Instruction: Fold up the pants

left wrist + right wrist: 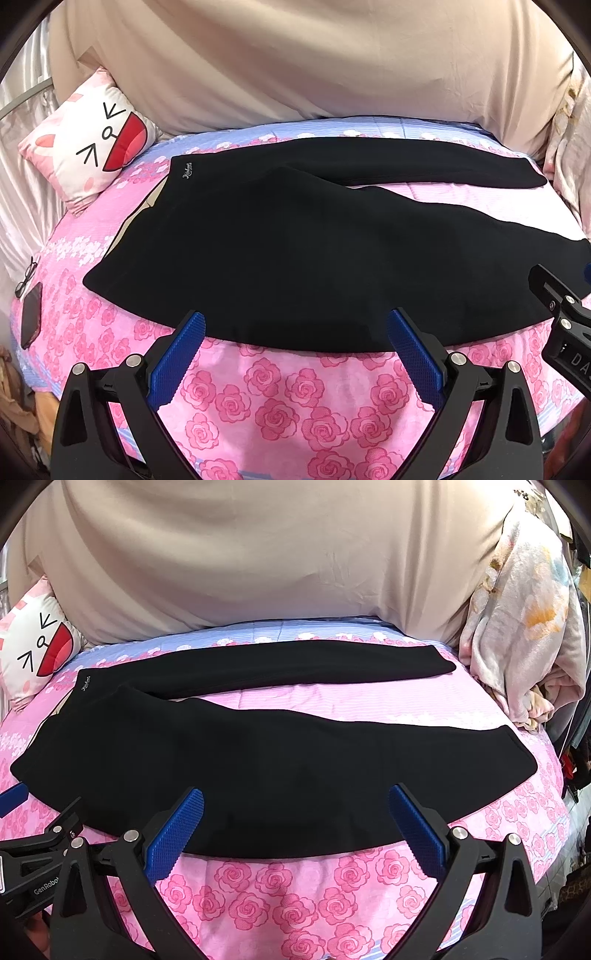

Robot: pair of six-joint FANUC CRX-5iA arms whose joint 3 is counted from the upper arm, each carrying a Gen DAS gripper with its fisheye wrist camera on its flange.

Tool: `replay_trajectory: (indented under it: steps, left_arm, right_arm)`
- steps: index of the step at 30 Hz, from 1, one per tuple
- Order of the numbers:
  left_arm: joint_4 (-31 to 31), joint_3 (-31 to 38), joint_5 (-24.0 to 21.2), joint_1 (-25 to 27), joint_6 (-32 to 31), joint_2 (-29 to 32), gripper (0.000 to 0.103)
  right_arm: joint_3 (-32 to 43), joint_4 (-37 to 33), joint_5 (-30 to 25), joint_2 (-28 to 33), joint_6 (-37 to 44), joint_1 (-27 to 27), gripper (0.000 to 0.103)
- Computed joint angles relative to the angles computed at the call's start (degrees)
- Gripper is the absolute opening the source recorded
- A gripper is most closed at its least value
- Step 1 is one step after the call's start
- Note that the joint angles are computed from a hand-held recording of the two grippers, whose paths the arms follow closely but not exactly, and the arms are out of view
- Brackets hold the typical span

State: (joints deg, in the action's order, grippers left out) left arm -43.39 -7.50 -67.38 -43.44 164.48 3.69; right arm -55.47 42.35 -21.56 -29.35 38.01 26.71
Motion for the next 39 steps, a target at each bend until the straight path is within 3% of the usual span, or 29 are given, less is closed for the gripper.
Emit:
replay_trajectory:
  steps: [39]
  left_arm:
    - [-0.1,0.6,-0.3,0.0,-0.9,0.7,0.097]
  right_arm:
    - [-0.3,1.5,0.0,0.1,-1.3,0.4,0.098]
